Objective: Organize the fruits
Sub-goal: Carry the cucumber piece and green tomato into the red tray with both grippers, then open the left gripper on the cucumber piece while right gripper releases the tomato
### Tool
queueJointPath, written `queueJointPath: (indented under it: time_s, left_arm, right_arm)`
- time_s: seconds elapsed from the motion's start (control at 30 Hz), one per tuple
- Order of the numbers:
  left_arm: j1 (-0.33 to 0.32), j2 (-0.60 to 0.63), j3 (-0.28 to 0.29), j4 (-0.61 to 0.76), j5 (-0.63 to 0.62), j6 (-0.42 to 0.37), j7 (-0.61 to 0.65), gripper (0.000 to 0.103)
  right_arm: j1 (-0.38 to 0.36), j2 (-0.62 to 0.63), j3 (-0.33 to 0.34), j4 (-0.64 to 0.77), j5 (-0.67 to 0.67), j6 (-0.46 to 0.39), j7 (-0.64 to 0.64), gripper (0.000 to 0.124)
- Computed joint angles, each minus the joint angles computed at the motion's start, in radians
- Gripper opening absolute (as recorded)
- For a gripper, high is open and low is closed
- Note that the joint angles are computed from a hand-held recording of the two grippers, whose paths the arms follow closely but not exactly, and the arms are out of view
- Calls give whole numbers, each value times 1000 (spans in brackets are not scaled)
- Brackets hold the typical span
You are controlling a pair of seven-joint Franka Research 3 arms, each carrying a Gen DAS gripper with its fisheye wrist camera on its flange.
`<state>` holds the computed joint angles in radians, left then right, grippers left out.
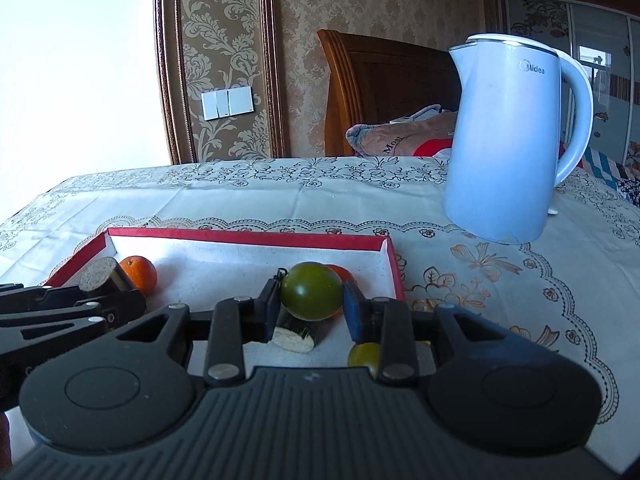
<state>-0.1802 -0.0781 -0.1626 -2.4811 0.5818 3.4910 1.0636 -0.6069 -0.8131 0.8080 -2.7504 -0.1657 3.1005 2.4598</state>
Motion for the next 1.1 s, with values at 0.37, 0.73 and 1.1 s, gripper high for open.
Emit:
queueJointPath:
  time_s: [0.37, 0.73, 1.1]
  left_arm:
    - [4, 54, -23, 66, -77, -56, 51, 31]
    - [7, 77, -24, 86, -90, -73, 40, 31]
    - [-10, 72, -44, 60, -269, -54, 190, 31]
  right_arm:
    - [-80, 54, 52, 45, -20, 6, 0, 31]
    - [-96, 60, 63, 51, -28, 6, 12, 32]
    - [-98, 62, 61, 49, -27, 11, 14, 32]
